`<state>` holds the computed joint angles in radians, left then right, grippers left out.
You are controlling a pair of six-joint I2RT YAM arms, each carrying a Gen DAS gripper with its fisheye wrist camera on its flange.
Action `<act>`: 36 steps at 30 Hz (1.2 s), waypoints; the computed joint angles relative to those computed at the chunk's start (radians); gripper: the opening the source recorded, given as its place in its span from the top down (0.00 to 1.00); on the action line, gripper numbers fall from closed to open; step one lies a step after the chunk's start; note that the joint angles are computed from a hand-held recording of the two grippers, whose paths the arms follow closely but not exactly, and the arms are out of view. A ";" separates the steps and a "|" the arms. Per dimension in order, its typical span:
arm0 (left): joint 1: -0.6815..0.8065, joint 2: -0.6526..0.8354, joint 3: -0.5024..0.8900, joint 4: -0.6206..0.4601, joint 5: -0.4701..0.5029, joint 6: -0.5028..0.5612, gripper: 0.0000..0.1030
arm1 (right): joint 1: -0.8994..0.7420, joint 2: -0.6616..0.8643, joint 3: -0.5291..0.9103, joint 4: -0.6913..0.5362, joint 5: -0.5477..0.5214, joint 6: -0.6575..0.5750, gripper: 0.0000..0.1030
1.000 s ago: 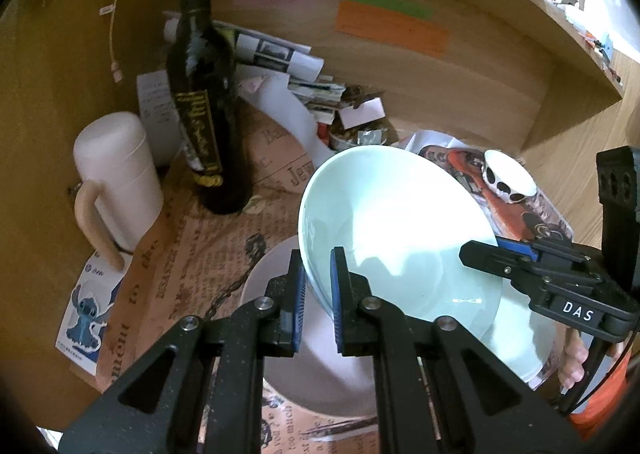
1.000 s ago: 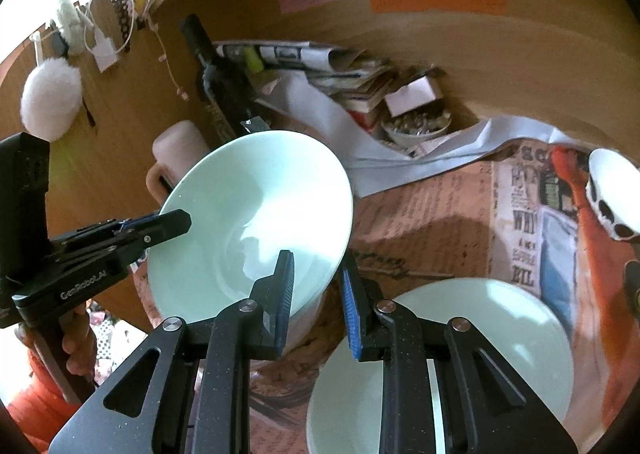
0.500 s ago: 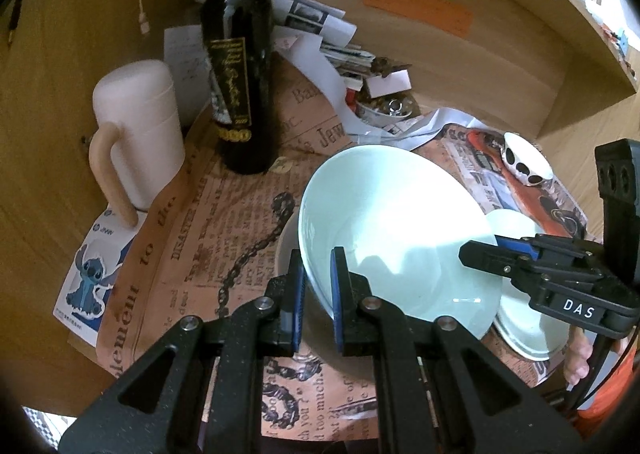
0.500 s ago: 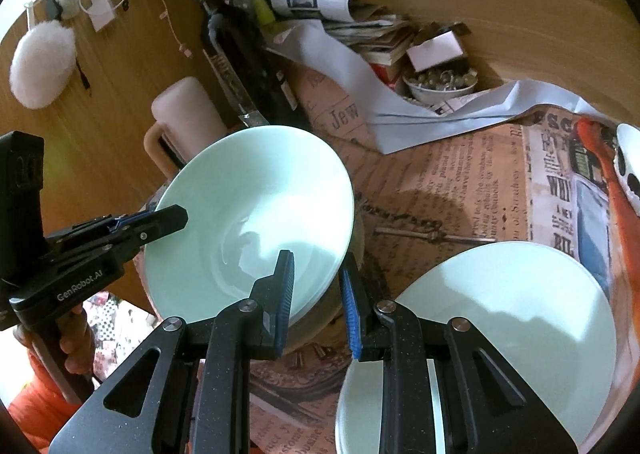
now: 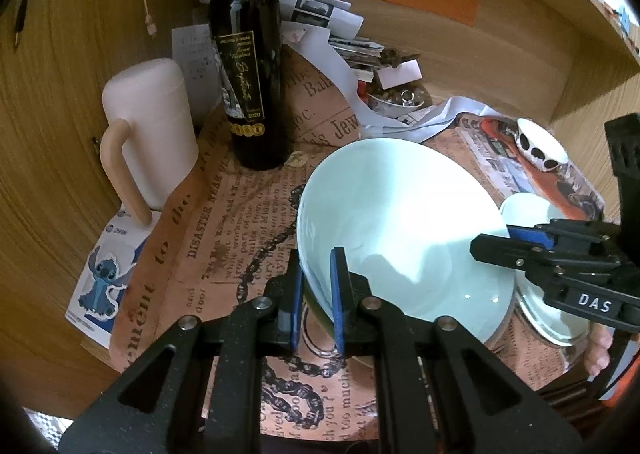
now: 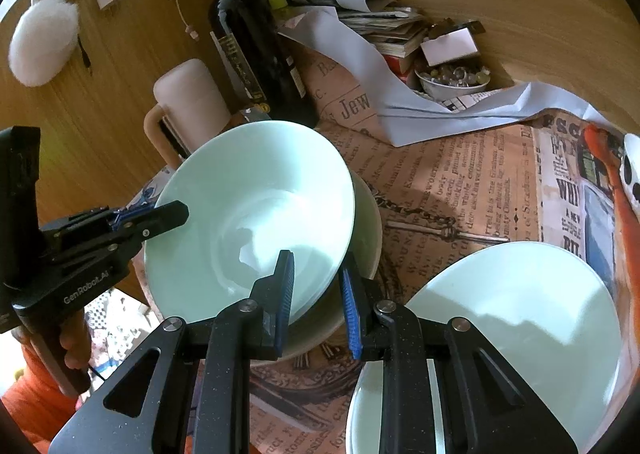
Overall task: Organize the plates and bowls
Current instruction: 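Lower the mint green bowl into the pink-grey bowl and open the left gripper, then move the right gripper to the white bowl and grasp its rim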
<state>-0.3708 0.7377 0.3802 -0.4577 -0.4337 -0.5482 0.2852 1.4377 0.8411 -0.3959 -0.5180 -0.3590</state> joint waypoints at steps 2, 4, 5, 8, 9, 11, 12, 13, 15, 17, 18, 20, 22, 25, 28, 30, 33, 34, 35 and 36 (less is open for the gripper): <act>-0.003 0.015 0.000 0.001 -0.015 0.003 0.90 | 0.003 -0.003 -0.003 -0.004 0.000 -0.008 0.80; 0.005 0.022 -0.007 0.012 -0.014 0.014 0.90 | 0.004 -0.007 -0.008 -0.002 -0.001 -0.008 0.80; 0.003 0.028 -0.008 0.017 -0.018 0.017 0.90 | 0.005 -0.010 -0.012 0.002 -0.001 -0.007 0.80; -0.015 0.057 -0.009 0.031 -0.047 0.016 0.90 | 0.009 -0.020 -0.024 0.021 0.010 -0.001 0.80; -0.019 0.066 -0.009 0.037 -0.056 0.018 0.90 | 0.009 -0.021 -0.026 0.024 0.011 -0.002 0.80; -0.017 0.074 -0.011 0.047 -0.058 0.023 0.90 | 0.011 -0.030 -0.033 0.032 0.018 -0.001 0.80; -0.007 0.074 -0.013 0.053 -0.048 0.030 0.90 | 0.013 -0.031 -0.034 0.035 0.022 -0.001 0.80; -0.003 0.075 -0.014 0.055 -0.042 0.031 0.90 | 0.016 -0.034 -0.036 0.039 0.030 -0.003 0.80; 0.021 0.080 -0.016 0.066 -0.013 0.044 0.89 | 0.019 -0.036 -0.040 0.045 0.040 -0.011 0.80; 0.035 0.086 -0.018 0.076 0.009 0.049 0.88 | 0.033 -0.051 -0.060 0.070 0.069 -0.017 0.79; 0.042 0.088 -0.019 0.079 0.019 0.051 0.86 | 0.036 -0.054 -0.065 0.078 0.078 -0.022 0.77; 0.047 0.092 -0.017 0.078 0.025 0.051 0.86 | 0.057 -0.076 -0.089 0.106 0.115 -0.040 0.73; 0.045 0.092 -0.011 0.069 0.025 0.048 0.86 | 0.072 -0.095 -0.113 0.133 0.140 -0.053 0.67; 0.034 0.077 -0.004 0.054 0.010 0.046 0.83 | 0.097 -0.131 -0.152 0.181 0.188 -0.068 0.59; 0.018 0.055 0.005 0.035 -0.006 0.043 0.79 | 0.101 -0.164 -0.186 0.231 0.214 -0.073 0.46; 0.001 0.038 0.016 0.016 -0.021 0.032 0.76 | 0.091 -0.167 -0.178 0.220 0.197 -0.074 0.45; -0.038 0.009 0.039 -0.012 -0.055 0.011 0.62 | 0.058 -0.169 -0.158 0.199 0.156 -0.061 0.45; -0.057 -0.001 0.047 -0.021 -0.073 0.001 0.55 | 0.032 -0.163 -0.141 0.180 0.126 -0.059 0.45; -0.086 -0.013 0.060 -0.033 -0.102 -0.009 0.53 | 0.016 -0.160 -0.132 0.170 0.107 -0.054 0.45; -0.101 -0.016 0.070 -0.036 -0.119 -0.012 0.48 | -0.004 -0.158 -0.125 0.161 0.087 -0.051 0.44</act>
